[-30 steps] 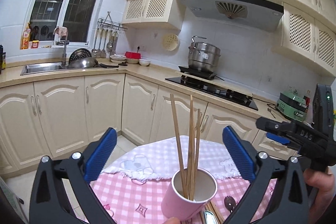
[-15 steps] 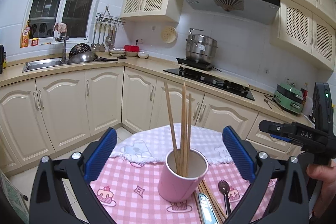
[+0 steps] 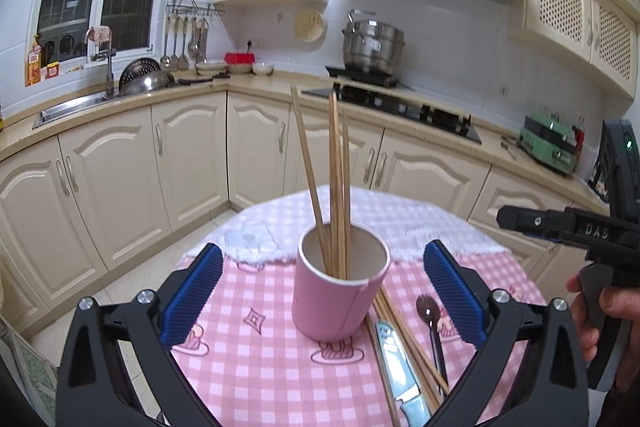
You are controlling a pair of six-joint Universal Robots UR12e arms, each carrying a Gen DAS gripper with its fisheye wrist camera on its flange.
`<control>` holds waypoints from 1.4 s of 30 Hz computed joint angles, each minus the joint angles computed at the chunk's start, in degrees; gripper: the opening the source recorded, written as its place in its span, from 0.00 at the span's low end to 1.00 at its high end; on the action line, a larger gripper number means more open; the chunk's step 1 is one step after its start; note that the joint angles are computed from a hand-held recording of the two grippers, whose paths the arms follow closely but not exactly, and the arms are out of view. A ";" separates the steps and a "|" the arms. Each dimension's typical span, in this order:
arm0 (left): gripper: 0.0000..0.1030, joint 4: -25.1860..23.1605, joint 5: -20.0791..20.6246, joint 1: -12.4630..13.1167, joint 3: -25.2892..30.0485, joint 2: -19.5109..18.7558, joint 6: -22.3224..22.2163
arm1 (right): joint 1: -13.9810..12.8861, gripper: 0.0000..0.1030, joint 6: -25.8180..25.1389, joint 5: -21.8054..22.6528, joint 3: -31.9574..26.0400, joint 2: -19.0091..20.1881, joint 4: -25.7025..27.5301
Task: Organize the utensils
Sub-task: 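Move both open tools back to the chopstick bundle, then grasp another chopstick with the right tool while the left tool grasps one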
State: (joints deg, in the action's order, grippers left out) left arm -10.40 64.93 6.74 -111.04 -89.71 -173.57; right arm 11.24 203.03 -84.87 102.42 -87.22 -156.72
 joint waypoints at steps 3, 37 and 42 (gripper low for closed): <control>0.95 -2.81 0.76 -0.63 -0.08 -0.05 1.84 | 0.06 0.94 -0.82 0.16 0.09 0.02 1.38; 0.93 -19.95 17.42 -7.49 2.47 -5.68 11.57 | 2.90 0.43 -17.84 0.51 -3.27 4.45 22.14; 0.90 -22.36 16.68 -7.13 2.97 -5.73 11.46 | 3.09 0.35 -19.25 0.99 -3.99 5.21 23.62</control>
State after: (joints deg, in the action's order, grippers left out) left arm -32.76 81.61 -0.38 -108.07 -95.44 -162.11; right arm 14.33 183.78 -83.88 98.43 -82.01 -133.10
